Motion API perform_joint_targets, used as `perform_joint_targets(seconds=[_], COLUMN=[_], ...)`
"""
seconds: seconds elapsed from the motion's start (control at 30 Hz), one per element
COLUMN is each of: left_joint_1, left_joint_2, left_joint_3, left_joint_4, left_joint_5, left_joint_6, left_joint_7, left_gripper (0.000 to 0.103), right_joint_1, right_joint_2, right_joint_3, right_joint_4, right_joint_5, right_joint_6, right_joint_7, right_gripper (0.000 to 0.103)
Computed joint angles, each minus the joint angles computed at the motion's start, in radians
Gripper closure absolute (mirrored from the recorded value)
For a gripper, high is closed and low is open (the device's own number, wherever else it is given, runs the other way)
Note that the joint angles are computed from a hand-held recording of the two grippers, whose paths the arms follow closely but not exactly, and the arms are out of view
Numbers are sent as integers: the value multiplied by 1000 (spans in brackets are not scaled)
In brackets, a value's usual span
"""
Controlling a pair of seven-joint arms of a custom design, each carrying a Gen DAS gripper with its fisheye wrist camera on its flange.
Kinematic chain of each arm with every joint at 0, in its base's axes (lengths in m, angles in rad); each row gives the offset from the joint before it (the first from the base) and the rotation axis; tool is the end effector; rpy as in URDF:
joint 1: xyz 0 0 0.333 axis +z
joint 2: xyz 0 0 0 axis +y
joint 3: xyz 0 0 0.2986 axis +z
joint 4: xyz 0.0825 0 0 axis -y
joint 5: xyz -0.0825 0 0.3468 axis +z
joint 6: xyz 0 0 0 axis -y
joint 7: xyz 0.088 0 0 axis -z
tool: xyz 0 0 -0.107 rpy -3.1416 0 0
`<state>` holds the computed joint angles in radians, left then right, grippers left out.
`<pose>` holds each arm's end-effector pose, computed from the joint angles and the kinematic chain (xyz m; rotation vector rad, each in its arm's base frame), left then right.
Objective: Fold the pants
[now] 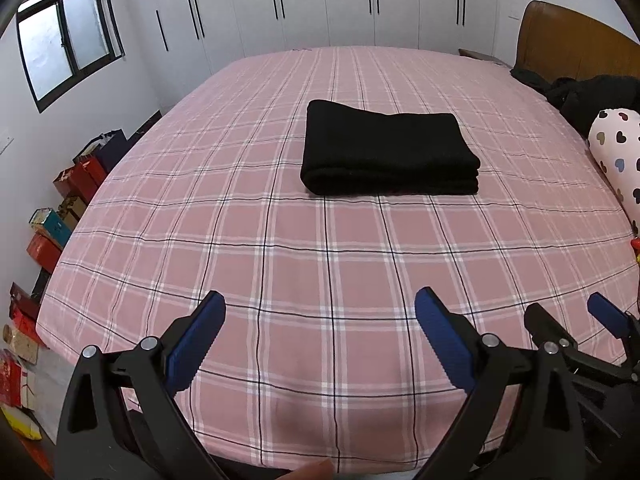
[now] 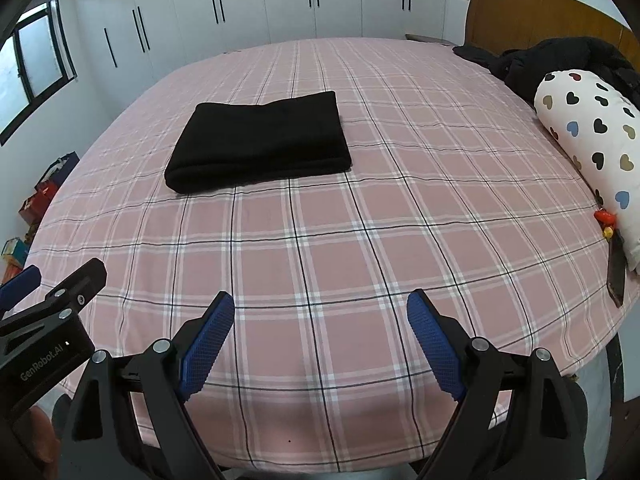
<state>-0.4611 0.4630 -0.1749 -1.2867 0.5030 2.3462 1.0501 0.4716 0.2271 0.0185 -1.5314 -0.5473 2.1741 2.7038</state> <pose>0.5804 -0.3831 0.5485 -1.5052 2.0752 -0.6696 0.5644 0.2772 0.5648 -1.4338 2.2208 -0.6751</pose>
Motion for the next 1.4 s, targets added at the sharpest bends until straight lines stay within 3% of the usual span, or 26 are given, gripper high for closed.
perform_joint_targets(seconds=[1.4], left_joint_1=[-2], left_joint_2=[-13], left_joint_3=[4], left_joint_4=[-19], left_joint_5=[25], left_joint_6=[-3], left_joint_7=[-13], left_gripper=[10], right_joint_1=[3], right_joint_2=[5], right_joint_3=[-1], right_joint_4=[6], right_joint_5=[29], right_joint_6=[6], right_joint_7=[-19], right_gripper=[17])
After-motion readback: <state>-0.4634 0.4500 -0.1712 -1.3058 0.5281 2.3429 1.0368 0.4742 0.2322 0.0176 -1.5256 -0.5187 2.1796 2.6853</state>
